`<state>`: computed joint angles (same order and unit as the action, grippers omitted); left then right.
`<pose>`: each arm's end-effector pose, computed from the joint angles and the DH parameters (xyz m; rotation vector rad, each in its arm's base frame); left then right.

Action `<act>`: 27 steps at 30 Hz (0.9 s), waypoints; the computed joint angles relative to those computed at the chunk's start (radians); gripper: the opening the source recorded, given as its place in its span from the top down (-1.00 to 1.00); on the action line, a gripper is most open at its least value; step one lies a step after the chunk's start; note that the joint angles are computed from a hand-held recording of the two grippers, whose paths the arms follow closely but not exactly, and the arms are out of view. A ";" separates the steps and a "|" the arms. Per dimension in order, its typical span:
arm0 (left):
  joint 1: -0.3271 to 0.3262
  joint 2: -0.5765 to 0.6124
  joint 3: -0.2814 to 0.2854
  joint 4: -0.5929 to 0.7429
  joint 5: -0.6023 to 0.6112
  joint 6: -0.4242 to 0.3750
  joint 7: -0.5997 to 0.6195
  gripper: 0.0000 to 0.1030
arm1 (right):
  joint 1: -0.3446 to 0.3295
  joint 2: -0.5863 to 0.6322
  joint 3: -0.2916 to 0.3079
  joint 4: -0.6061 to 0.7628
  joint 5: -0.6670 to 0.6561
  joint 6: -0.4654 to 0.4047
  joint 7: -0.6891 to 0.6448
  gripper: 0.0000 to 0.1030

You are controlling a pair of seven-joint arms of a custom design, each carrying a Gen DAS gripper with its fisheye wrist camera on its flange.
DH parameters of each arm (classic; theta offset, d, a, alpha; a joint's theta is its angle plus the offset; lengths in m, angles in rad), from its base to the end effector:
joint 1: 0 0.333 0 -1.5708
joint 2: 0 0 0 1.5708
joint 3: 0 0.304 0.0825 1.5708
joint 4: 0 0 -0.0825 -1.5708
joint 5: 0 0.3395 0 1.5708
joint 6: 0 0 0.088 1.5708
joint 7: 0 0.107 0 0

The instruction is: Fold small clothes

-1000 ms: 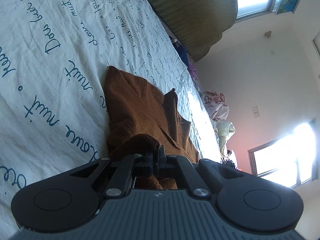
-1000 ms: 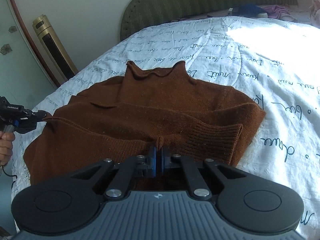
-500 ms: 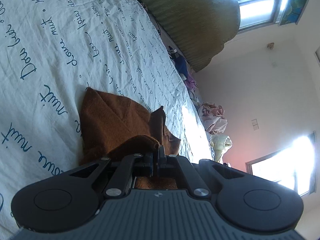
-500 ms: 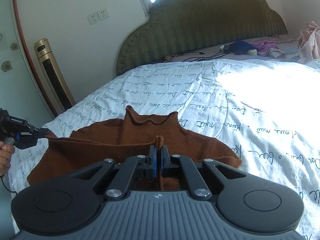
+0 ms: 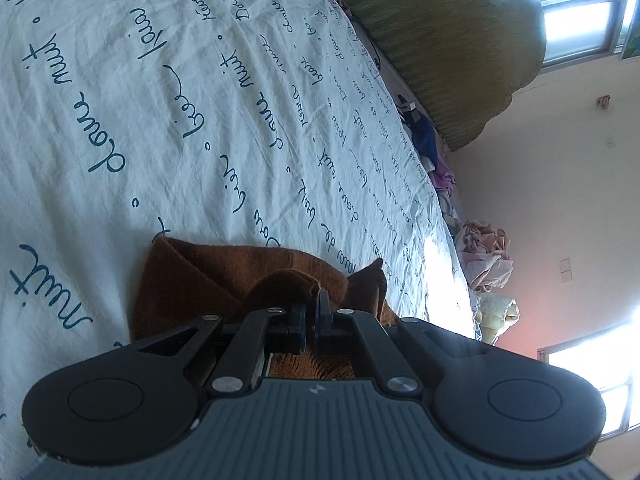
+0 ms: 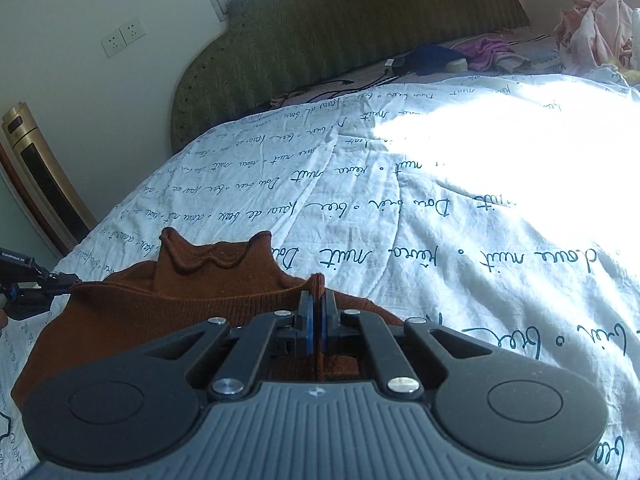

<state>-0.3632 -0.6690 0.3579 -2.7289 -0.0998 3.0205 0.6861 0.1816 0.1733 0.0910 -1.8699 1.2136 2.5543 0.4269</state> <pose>0.3620 0.0231 0.5288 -2.6630 0.7667 -1.4257 0.5806 0.1455 0.4790 -1.8558 1.0784 -0.1095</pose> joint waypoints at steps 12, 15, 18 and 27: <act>-0.001 0.080 0.047 0.022 -0.033 -0.020 0.032 0.82 | 0.050 0.102 -0.001 0.088 -0.214 0.083 0.181 0.93; -0.040 0.038 0.101 0.012 -0.083 -0.032 0.084 0.40 | 0.038 0.082 0.018 0.060 -0.209 0.121 0.180 0.67; 0.168 -0.052 -0.092 0.012 0.024 -0.141 0.050 -0.64 | 0.012 -0.027 0.045 -0.030 -0.065 0.177 0.012 -0.05; 0.047 -0.361 -0.257 -0.141 0.098 -0.213 -0.038 -0.85 | 0.065 -0.336 -0.049 -0.328 0.119 -0.052 -0.225 -0.05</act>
<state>-0.3158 -1.0296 0.1005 -2.8696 -0.0016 2.8078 0.6477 0.2462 -0.1627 0.0424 -2.1980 1.3327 2.5020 0.2019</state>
